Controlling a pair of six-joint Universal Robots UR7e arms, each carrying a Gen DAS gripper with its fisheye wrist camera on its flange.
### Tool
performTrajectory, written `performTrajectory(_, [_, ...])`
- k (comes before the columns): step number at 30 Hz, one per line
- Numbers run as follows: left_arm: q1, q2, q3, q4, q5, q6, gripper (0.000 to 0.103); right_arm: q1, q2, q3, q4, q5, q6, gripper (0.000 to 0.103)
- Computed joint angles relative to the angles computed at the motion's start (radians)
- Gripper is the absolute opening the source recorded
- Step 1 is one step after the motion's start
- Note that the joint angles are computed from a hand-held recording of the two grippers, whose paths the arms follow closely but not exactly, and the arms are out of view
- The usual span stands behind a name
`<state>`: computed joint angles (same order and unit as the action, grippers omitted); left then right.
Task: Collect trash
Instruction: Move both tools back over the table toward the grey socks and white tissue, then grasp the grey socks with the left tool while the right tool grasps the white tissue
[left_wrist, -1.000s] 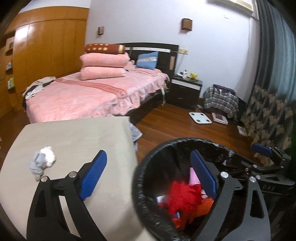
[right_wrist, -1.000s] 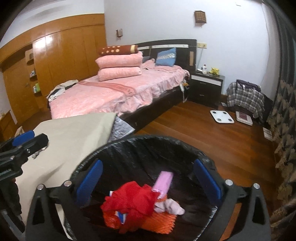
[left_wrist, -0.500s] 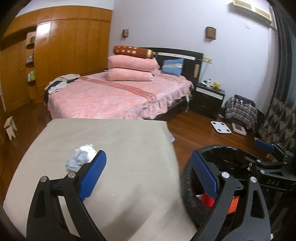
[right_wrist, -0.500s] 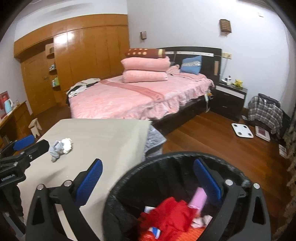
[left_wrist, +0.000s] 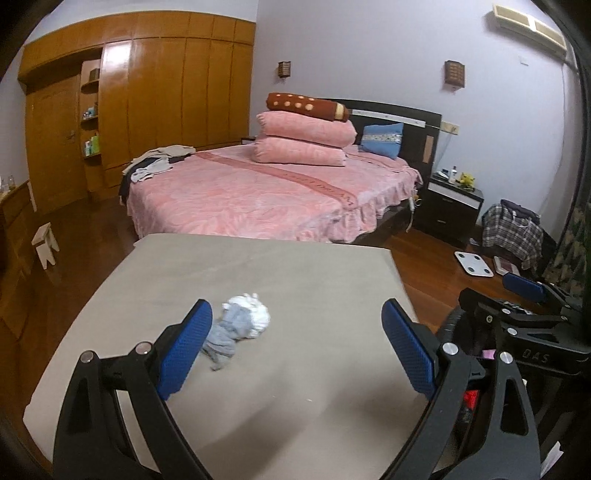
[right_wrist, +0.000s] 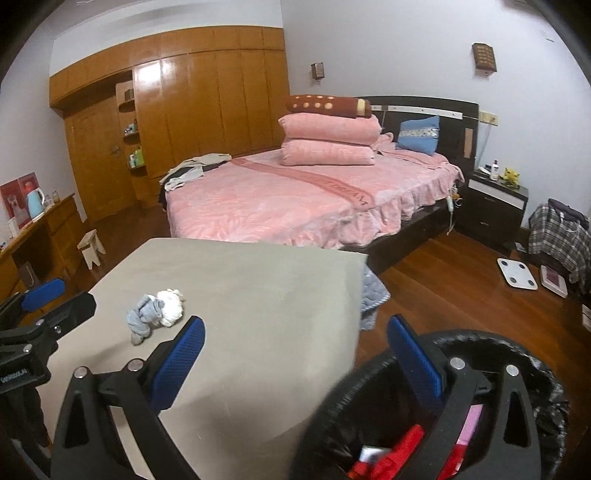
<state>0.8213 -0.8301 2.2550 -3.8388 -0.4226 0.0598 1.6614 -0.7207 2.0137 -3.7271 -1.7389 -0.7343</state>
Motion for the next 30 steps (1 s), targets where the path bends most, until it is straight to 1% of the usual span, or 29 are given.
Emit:
performTrajectory(4, [0.043, -0.004, -0.011, -0.032, -0.007, 0.045, 0.090, 0.015, 0.052, -0.049, 0.009, -0.016, -0.003, 0.097])
performTrajectory(11, [0.151, -0.015, -0.019, -0.042, -0.022, 0.063, 0.090, 0.034, 0.152, -0.141, 0.047, -0.046, 0.021, 0.097])
performTrajectory(14, [0.197, -0.019, -0.024, -0.021, -0.033, 0.054, 0.090, 0.036, 0.184, -0.169, 0.055, -0.054, 0.018, 0.097])
performTrajectory(18, [0.253, -0.025, -0.043, 0.035, -0.071, 0.031, 0.090, 0.037, 0.220, -0.201, 0.069, -0.069, 0.015, 0.097])
performTrajectory(23, [0.303, -0.011, -0.083, 0.092, -0.117, 0.022, 0.090, 0.034, 0.245, -0.224, 0.067, -0.082, 0.008, 0.097])
performTrajectory(25, [0.322, -0.006, -0.100, 0.123, -0.137, 0.012, 0.083, 0.032, 0.252, -0.232, 0.067, -0.087, 0.006, 0.097])
performTrajectory(27, [0.339, -0.004, -0.113, 0.154, -0.156, -0.001, 0.082, 0.030, 0.256, -0.236, 0.068, -0.089, 0.006, 0.097])
performTrajectory(28, [0.345, -0.003, -0.117, 0.165, -0.162, -0.009, 0.080, 0.029, 0.256, -0.238, 0.071, -0.090, 0.006, 0.097])
performTrajectory(30, [0.365, -0.019, -0.126, 0.237, -0.199, -0.052, 0.074, 0.030, 0.260, -0.245, 0.078, -0.092, 0.007, 0.097])
